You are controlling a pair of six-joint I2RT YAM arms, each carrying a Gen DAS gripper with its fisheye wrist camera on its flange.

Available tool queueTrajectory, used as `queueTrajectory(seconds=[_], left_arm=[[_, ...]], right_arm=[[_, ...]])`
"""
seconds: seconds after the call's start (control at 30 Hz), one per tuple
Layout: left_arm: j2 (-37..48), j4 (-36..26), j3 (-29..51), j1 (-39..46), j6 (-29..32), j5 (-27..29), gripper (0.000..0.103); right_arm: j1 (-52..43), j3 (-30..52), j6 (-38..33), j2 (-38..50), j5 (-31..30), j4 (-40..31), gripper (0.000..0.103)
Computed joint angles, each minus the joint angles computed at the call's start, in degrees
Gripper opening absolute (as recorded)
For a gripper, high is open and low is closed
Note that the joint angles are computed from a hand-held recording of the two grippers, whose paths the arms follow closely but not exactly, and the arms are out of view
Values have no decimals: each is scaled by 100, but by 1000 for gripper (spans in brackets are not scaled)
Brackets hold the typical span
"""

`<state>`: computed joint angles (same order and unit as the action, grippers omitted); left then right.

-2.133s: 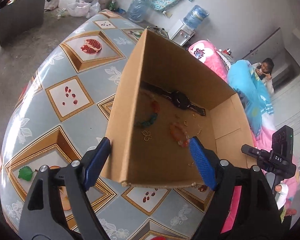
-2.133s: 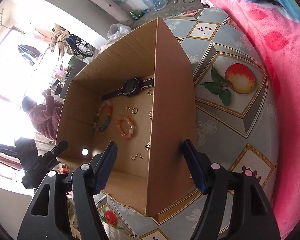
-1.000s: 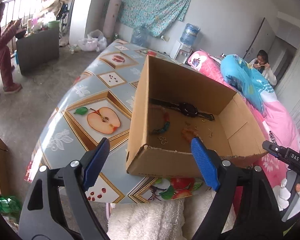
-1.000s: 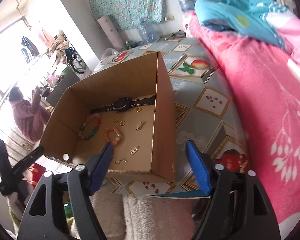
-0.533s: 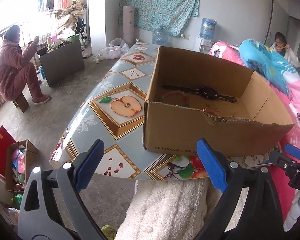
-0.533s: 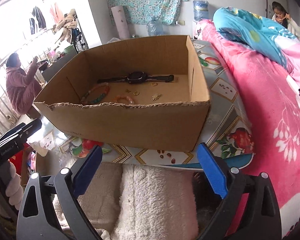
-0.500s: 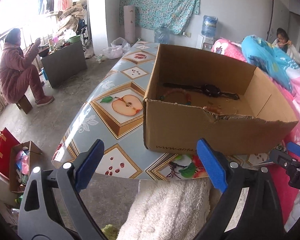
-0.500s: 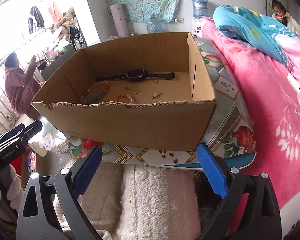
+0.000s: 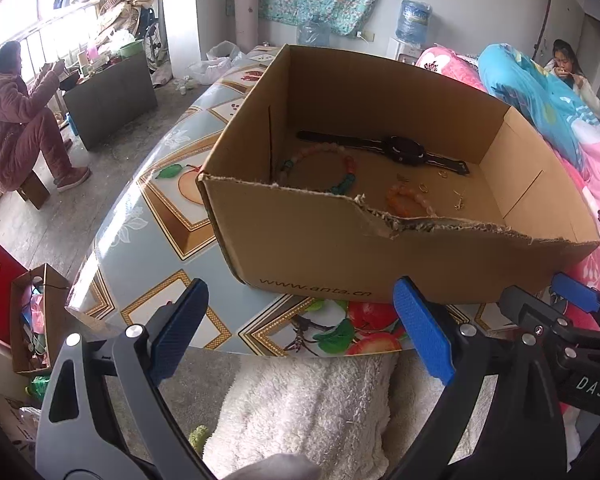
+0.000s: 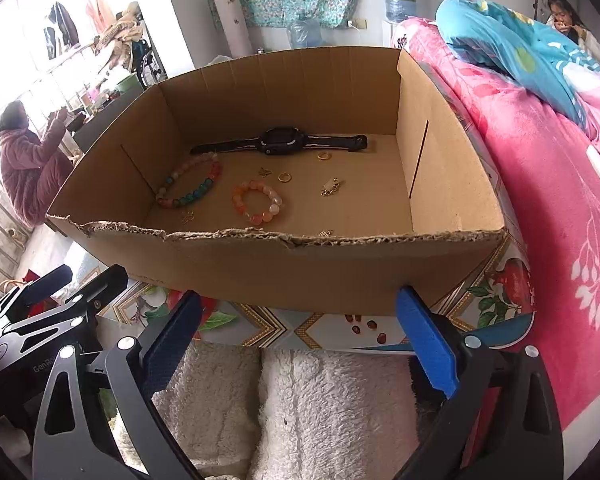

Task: Organize jewelry

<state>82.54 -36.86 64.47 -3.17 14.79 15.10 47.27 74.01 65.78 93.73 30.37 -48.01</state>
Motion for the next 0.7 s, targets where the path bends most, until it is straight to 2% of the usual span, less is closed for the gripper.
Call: queueTrajectory(seconds=[0.7], left_arm=[[30,-116,88,-215,65,-49,90]], right_arm=[[-41,132,-32,98,-70,-121,95]])
